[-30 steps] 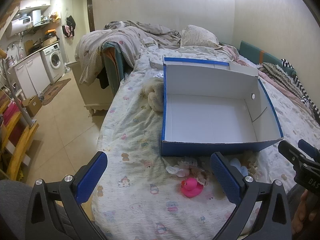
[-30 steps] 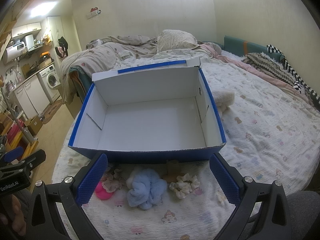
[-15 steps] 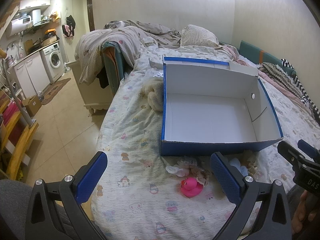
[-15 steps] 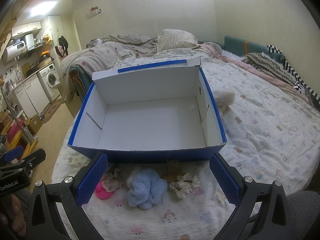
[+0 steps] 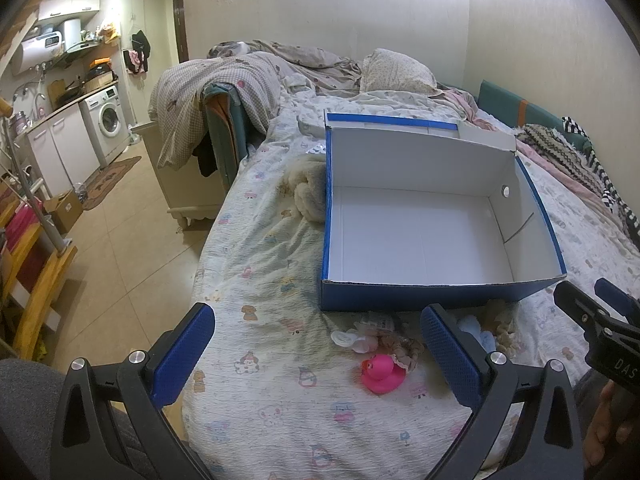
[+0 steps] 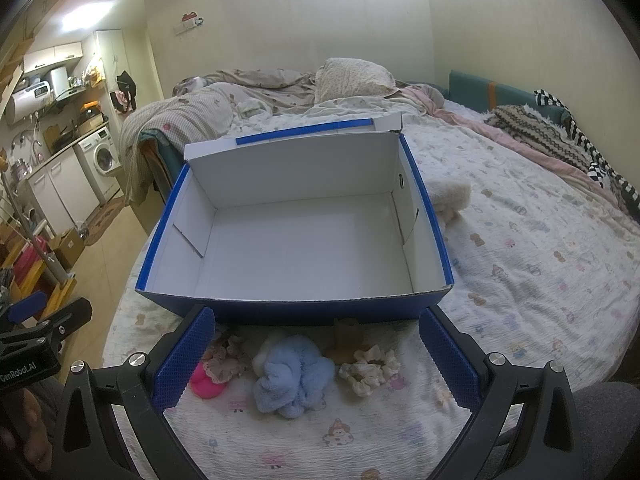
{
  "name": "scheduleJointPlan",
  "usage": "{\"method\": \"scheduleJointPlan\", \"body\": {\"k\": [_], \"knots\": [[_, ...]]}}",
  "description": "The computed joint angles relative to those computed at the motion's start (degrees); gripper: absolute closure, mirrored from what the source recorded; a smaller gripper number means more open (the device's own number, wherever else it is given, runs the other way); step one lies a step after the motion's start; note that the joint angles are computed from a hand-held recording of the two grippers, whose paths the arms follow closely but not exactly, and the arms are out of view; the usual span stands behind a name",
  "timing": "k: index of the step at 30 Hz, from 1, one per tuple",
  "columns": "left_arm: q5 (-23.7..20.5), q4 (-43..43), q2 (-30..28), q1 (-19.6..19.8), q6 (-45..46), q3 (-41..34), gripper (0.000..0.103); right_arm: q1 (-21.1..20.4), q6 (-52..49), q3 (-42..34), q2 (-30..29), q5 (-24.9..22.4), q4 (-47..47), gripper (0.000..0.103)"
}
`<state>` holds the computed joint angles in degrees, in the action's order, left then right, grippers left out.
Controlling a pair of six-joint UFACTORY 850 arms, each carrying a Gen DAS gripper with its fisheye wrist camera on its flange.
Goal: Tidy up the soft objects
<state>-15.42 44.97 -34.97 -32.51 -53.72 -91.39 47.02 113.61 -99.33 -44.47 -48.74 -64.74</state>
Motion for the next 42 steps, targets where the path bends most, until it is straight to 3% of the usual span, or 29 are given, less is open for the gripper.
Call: {"method": "scheduleJointPlan", "body": {"k": [13, 21, 25, 27, 33, 38, 42], "knots": [[-0.1, 1.3, -0.3, -0.2, -1.4, -0.1, 0.0, -0.1, 1.4, 0.9, 0.6, 1.0, -0.6, 0.0], [-3.8, -11.0, -1.8, 0.5, 12.1, -3.7, 0.0, -2.0, 2.1, 6.3, 5.5, 9.1, -0.4, 0.0], [-5.9, -20.8, -3.1, 1.2, 22.1, -6.7, 0.0, -4.6, -6.4, 7.5, 7.2, 14.6, 9.7, 0.0], [-9.4, -26.2, -5.4, 1.2, 29.1, -10.4, 0.0, -5.9, -14.5, 6.6, 6.9, 15.1, 17.4, 0.0], [-20.4, -32.7, -12.2, 2.1, 34.4, -21.0, 0.0, -10.1, -34.5, 6.3, 6.4, 21.6, 38.9, 0.0], [-25.9, -38.3, -16.1, 3.1, 36.9, -26.0, 0.0, -11.1, -35.4, 6.8, 4.9, 24.1, 42.3, 0.0], [-31.9, -44.5, -20.6, 4.0, 39.5, -31.7, 0.005, -12.2, -39.0, 7.5, 3.6, 26.1, 50.7, 0.0]]}}
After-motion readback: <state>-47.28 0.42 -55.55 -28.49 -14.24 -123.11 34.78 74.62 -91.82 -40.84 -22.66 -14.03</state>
